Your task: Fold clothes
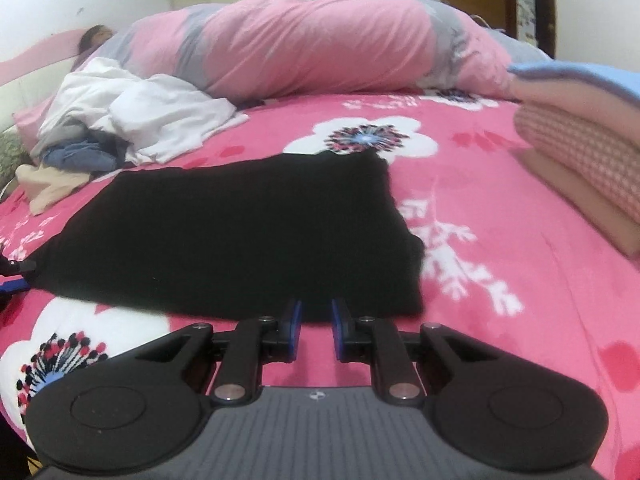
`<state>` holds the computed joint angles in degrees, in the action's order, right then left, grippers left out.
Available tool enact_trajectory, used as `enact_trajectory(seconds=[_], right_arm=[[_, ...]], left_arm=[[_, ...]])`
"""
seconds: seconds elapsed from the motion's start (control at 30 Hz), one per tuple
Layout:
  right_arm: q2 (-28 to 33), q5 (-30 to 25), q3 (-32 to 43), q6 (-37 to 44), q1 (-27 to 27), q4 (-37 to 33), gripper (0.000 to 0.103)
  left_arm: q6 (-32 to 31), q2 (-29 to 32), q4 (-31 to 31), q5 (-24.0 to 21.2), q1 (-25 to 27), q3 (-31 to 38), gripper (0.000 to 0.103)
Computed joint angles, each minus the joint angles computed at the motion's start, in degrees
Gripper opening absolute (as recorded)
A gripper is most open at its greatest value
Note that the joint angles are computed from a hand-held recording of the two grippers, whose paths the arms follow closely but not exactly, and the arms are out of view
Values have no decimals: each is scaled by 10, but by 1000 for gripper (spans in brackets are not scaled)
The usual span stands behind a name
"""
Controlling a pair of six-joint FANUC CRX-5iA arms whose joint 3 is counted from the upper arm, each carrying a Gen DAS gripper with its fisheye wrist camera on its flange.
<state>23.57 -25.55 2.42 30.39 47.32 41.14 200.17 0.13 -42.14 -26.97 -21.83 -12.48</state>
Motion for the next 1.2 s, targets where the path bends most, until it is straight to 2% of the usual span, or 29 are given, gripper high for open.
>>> enact_trajectory(seconds=[0.03, 0.1, 0.13, 0.17, 0.2, 0.3, 0.33, 0.37, 0.43, 0.5, 0.53, 0.6, 0.63, 0.73, 0.8, 0.87, 0.9, 0.93, 1.0, 1.03, 1.07, 1.1, 1.17, 1.2], right_arm=[[-3, -3, -4, -11, -1, 7, 17], [-9, -4, -15, -35, -2, 28, 17], [-13, -4, -22, -47, -3, 40, 17], [-16, -4, -27, -56, -4, 49, 17], [-18, -4, -32, -61, -5, 56, 18], [-13, -18, -29, -60, -6, 52, 18], [-10, -24, -25, -57, -6, 46, 18], [-8, -28, -22, -56, -6, 42, 18], [-7, -30, -22, -61, -7, 42, 18], [-8, -23, -26, -71, -8, 57, 18], [-8, -17, -29, -78, -10, 68, 18], [-8, -3, -33, -96, -13, 97, 18], [-6, 7, -33, -99, -14, 107, 18], [14, 33, -9, -84, -12, 122, 18], [37, 53, 18, -61, -7, 118, 18], [65, 59, 61, 10, 5, 62, 18], [79, 55, 80, 46, 11, 39, 17], [88, 44, 87, 59, 13, 46, 17], [97, 14, 73, 19, 9, 129, 17], [92, -3, 55, -18, -1, 167, 17], [84, -17, 38, -48, -12, 185, 16], [73, -17, 19, -78, -25, 191, 16], [45, -1, -7, -125, -49, 155, 13], [36, -4, -13, -142, -57, 142, 18]], left_arm=[[22, 1, -16, -5, -5, 4, 2], [109, -7, -106, -28, -40, 12, 1], [120, -9, -146, -63, -66, 22, 1], [113, -9, -155, -76, -75, 26, 1], [92, -9, -150, -84, -77, 29, 1], [-2, 1, -37, -60, -31, 15, 2], [4, -3, -35, -43, -24, 4, 7], [20, -5, -42, -30, -22, -5, 7], [26, -14, -54, -33, -27, -8, 11], [34, -18, -88, -81, -54, 3, 19], [34, -11, -114, -135, -78, 22, 21], [28, 4, -164, -217, -120, 54, 21], [19, 13, -193, -242, -138, 68, 21], [-63, 36, -223, -236, -154, 103, 24], [-149, 61, -179, -186, -132, 126, 24], [-226, 91, -134, -155, -113, 150, 24], [-233, 102, -122, -167, -108, 156, 24], [-240, 113, -110, -178, -103, 163, 24], [-243, 129, -93, -190, -94, 168, 22], [-210, 113, -94, -165, -86, 146, 22], [-204, 103, -87, -150, -78, 134, 22], [-217, 100, -83, -147, -74, 130, 22], [-227, 99, -87, -150, -75, 129, 22], [-226, 101, -93, -154, -80, 131, 22]])
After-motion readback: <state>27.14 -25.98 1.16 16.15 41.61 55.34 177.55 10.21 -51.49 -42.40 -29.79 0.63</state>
